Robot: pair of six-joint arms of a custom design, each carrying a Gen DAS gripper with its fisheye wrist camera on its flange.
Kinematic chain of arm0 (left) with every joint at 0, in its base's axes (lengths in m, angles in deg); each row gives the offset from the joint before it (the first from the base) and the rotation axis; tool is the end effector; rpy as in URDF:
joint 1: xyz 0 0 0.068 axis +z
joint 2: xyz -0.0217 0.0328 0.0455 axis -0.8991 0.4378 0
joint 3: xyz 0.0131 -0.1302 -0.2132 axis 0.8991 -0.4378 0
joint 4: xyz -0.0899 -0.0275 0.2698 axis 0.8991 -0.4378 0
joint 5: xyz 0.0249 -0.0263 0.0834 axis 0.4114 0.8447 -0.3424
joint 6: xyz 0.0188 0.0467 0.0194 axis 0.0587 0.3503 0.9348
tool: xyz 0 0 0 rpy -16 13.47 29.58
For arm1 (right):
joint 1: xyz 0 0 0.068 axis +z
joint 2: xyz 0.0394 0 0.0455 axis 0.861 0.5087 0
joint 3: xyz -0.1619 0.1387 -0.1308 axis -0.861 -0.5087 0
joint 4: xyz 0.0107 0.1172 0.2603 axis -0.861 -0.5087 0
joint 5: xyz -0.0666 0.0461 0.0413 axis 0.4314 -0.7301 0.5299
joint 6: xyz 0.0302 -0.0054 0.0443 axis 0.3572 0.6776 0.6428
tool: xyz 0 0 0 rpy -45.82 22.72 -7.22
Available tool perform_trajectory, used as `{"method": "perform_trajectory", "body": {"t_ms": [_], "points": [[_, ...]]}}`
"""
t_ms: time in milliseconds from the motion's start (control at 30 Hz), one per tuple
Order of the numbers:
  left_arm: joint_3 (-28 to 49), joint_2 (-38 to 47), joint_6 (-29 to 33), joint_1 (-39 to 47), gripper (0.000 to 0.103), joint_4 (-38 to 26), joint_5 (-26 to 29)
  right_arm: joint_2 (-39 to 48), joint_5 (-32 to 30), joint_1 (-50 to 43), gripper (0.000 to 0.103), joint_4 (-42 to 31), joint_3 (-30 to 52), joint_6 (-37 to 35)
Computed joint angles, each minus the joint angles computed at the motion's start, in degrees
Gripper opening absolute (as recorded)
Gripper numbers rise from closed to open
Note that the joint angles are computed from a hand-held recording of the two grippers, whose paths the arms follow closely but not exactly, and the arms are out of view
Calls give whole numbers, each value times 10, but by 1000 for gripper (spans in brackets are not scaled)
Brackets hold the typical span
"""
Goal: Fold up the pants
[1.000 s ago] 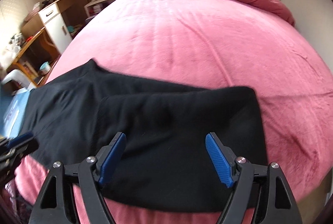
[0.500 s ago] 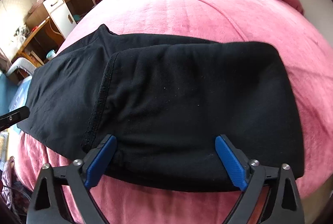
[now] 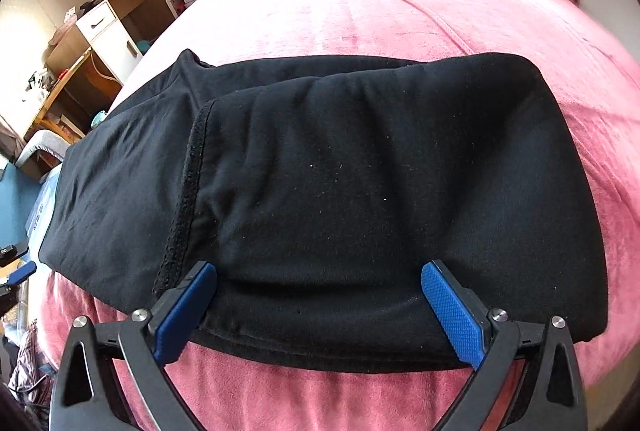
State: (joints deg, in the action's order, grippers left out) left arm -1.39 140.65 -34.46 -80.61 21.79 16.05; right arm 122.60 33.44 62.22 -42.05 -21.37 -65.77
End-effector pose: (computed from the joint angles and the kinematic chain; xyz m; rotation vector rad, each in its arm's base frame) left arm 0.2445 -0.0795 0.0918 -1.0638 2.4039 -0.8137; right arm 0.2962 0.0190 0.1013 0.0895 2.6921 0.2303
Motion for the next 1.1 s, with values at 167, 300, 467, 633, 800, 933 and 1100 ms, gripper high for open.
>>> {"method": "perform_trajectory", "body": {"t_ms": [167, 300, 467, 633, 800, 933, 1100], "points": [[-10, 31, -39, 33, 33, 31, 27, 10, 7, 7, 103, 4, 7, 0], [-16, 61, -66, 44, 33, 48, 37, 19, 9, 9, 103, -4, 18, -2], [-38, 83, -87, 62, 32, 115, 52, 30, 17, 15, 103, -1, 25, -1], [-16, 142, -97, 74, 31, 150, 62, 32, 19, 18, 103, 1, 26, 1], [1, 121, -56, 62, 19, 93, 33, 31, 23, 21, 103, 7, 22, 0], [37, 84, 4, 22, 13, 14, -35, 25, 33, 22, 102, 1, 24, -6], [108, 36, 156, -67, 13, -40, -131, -59, 64, 32, 99, 16, -10, -17]]}}
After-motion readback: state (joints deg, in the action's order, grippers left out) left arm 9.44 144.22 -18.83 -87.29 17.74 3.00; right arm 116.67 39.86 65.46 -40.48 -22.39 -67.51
